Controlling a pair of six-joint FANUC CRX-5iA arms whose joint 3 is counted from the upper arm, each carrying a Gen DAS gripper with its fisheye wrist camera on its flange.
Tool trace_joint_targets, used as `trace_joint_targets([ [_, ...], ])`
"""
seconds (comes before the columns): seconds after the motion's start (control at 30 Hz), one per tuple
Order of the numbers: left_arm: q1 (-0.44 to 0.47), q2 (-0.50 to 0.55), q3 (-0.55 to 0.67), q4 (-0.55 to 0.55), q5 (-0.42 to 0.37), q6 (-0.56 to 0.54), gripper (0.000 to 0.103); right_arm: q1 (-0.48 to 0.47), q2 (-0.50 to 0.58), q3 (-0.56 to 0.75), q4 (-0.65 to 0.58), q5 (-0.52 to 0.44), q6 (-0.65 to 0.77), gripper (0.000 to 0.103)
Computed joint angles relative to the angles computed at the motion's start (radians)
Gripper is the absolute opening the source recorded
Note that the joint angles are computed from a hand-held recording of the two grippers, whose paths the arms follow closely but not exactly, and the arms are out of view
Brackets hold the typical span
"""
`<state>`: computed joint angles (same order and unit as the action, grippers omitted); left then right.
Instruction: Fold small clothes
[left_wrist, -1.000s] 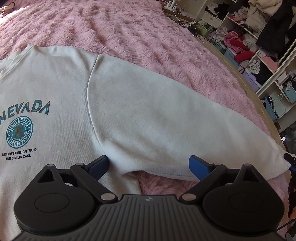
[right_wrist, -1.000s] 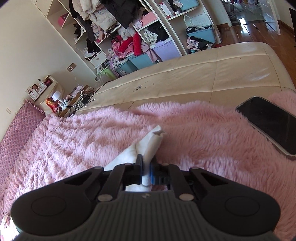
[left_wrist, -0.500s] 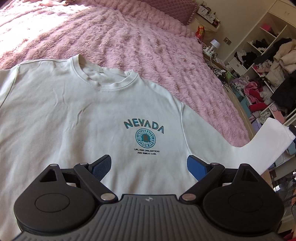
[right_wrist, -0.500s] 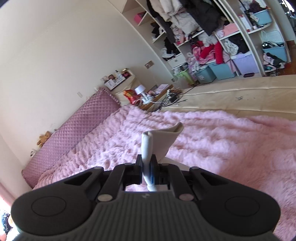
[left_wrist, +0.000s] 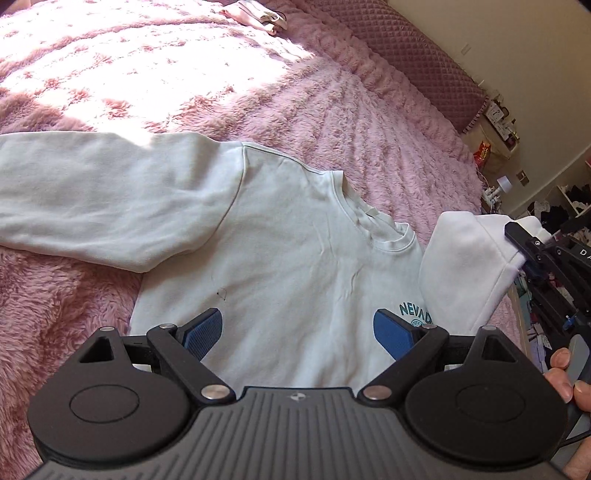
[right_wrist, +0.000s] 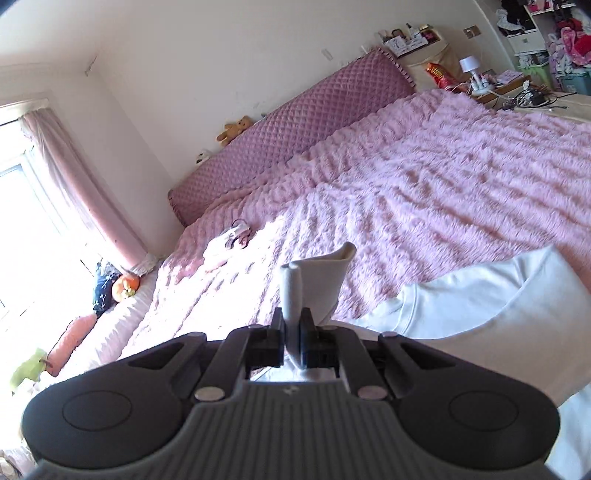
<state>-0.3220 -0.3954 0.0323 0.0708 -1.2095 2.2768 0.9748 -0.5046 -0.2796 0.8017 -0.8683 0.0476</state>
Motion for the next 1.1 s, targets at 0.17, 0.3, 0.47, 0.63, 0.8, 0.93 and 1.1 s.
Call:
trace_joint_targets([
  [0.17,0.093,-0.081,-0.079,0.033,-0.017,-0.016,0.103,0.082,0.076,-0.046,-0.067,0.015,-0.022,0.003],
  [0.3,0.168,-0.125,-0.155,0.107,0.006,-0.046,0.103,0.082,0.117,-0.071,-0.158,0.036,0.06,0.023],
  [0.47,0.195,-0.148,-0.251,0.196,0.104,-0.099,0.103,0.069,0.065,-0.074,-0.295,0.061,0.171,0.048],
  [0.63,0.145,-0.097,-0.299,0.216,0.195,-0.139,0.101,0.149,-0.077,-0.116,-0.084,-0.143,0.163,0.063],
  [0.8,0.123,-0.064,-0.334,0.239,0.255,-0.152,0.091,0.237,-0.131,-0.196,0.169,-0.526,0.407,0.063],
  [0.93,0.122,-0.022,-0.304,0.21,0.274,-0.148,0.091,0.244,-0.17,-0.317,0.264,-0.68,0.648,0.063],
  [1.1,0.14,0.054,-0.264,0.268,0.296,-0.25,0.091,0.21,-0.215,-0.422,0.288,-0.718,0.778,0.062],
])
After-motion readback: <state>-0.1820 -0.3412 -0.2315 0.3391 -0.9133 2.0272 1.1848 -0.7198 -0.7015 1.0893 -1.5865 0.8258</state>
